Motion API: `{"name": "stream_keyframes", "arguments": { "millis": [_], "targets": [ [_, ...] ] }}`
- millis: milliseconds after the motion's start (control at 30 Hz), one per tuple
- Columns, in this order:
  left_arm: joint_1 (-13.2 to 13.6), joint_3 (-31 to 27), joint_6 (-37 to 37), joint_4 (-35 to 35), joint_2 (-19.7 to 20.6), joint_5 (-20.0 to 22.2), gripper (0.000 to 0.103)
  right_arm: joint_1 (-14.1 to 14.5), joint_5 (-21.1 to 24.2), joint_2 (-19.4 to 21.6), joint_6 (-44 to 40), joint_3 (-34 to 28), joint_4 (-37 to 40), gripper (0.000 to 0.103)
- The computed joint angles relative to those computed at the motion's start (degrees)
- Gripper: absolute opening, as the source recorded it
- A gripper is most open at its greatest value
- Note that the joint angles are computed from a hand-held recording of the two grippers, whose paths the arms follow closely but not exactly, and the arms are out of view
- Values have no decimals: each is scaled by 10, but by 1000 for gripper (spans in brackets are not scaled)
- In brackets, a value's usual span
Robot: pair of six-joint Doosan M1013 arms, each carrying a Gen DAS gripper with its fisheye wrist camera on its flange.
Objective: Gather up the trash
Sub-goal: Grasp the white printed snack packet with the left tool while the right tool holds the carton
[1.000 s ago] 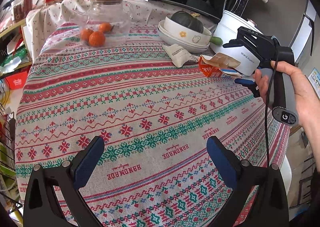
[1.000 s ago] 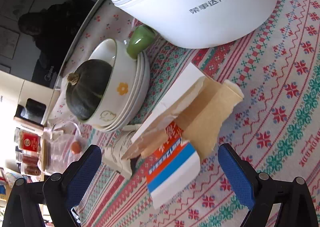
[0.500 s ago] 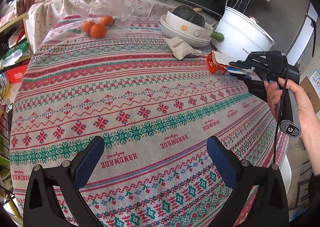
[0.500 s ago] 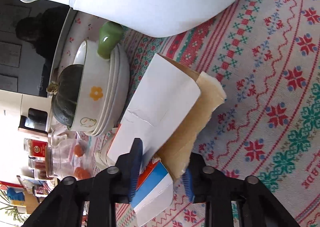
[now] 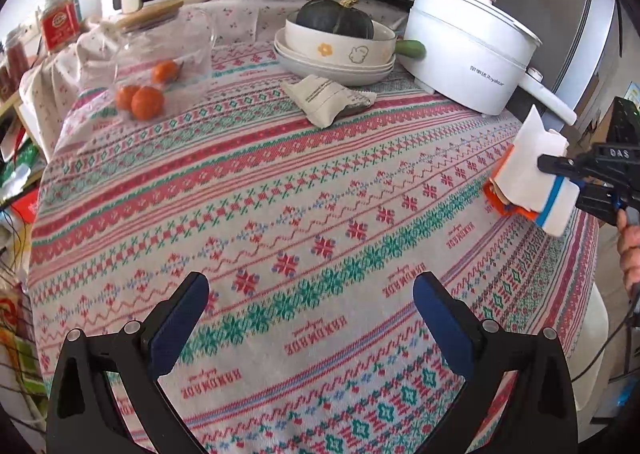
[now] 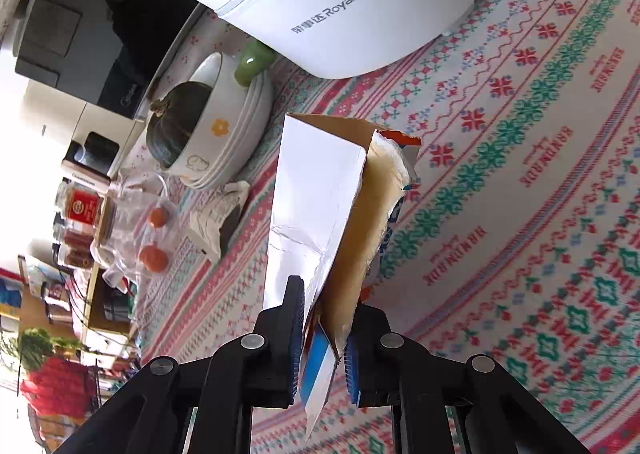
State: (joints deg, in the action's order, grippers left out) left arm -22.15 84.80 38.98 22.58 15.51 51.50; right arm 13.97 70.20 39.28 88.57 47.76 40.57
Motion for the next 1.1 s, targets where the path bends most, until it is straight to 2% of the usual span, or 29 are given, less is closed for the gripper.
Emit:
{"name": "stream_keyframes", "arguments": {
  "millis": [100, 267, 433, 600, 700, 767, 833, 933, 1100],
  "targets": [
    [15, -40, 42, 9, 30, 1, 103, -10, 5, -7, -49, 13, 27, 15],
    [36, -124, 153, -6, 94, 8, 102, -20, 31, 7, -82, -8, 65, 14],
    [49, -178, 197, 5, 135, -1, 102, -26, 38, 25, -99, -31, 85, 15],
    [53, -225, 259, 20, 171, 40, 102, -34, 48, 32, -104, -37, 90, 15],
    [62, -247, 294, -6, 186, 66, 101, -39, 49, 32, -106, -33, 99, 15],
    [67, -255, 308, -28, 192, 75, 91, -41, 51, 32, -111, -31, 106, 15],
    [74, -247, 301, -62, 186, 57, 71, -41, 50, 32, -114, -30, 106, 15],
    [82, -226, 258, -92, 172, 37, 56, -43, 48, 32, -108, -26, 110, 15],
    [78, -167, 191, -109, 128, -8, 54, -45, 51, 25, -85, -18, 112, 15]
  ]
}}
